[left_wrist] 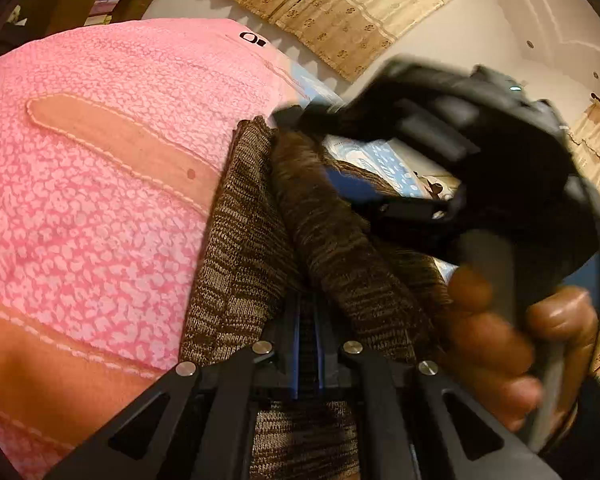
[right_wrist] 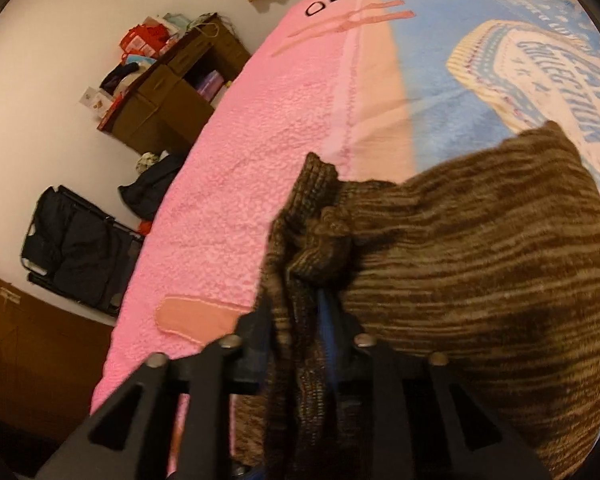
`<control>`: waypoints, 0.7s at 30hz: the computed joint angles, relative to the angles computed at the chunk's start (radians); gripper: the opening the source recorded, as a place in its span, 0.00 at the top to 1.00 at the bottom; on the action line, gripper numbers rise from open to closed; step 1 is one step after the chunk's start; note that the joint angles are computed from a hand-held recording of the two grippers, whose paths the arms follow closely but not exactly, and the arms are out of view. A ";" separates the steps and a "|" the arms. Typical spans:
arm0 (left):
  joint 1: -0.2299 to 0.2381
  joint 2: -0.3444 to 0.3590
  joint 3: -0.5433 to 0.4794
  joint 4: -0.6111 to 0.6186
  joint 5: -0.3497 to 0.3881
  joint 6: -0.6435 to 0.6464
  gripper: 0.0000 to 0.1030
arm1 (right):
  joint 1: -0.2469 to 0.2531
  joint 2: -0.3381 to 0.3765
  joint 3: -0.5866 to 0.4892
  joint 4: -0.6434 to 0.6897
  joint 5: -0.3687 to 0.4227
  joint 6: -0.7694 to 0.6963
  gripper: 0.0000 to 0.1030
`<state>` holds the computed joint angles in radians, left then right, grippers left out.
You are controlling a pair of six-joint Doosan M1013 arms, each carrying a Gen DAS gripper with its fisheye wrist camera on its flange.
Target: Fold small clothes
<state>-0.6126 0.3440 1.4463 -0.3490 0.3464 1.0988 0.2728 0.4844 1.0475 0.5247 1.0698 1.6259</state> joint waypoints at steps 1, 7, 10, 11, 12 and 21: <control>0.000 0.000 0.001 -0.014 -0.003 0.010 0.95 | -0.011 -0.002 0.000 0.059 0.008 -0.037 0.53; 0.009 -0.010 0.023 -0.090 -0.016 0.076 0.95 | -0.079 -0.139 0.190 0.372 -0.095 -0.305 0.53; 0.022 -0.019 0.037 -0.140 -0.016 0.126 0.95 | -0.094 -0.229 0.304 0.283 -0.172 -0.294 0.53; 0.025 -0.019 0.036 -0.138 -0.012 0.127 0.95 | -0.098 -0.262 0.350 0.254 -0.199 -0.293 0.53; 0.023 -0.019 0.033 -0.114 -0.008 0.108 0.95 | -0.102 -0.292 0.391 0.231 -0.220 -0.295 0.53; 0.012 -0.001 -0.033 0.055 0.100 -0.053 0.95 | -0.044 -0.462 0.591 0.074 -0.366 -0.600 0.26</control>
<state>-0.6004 0.3426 1.4136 -0.2942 0.4463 1.0461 0.2286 0.0225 1.6381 0.5989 0.7043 1.0259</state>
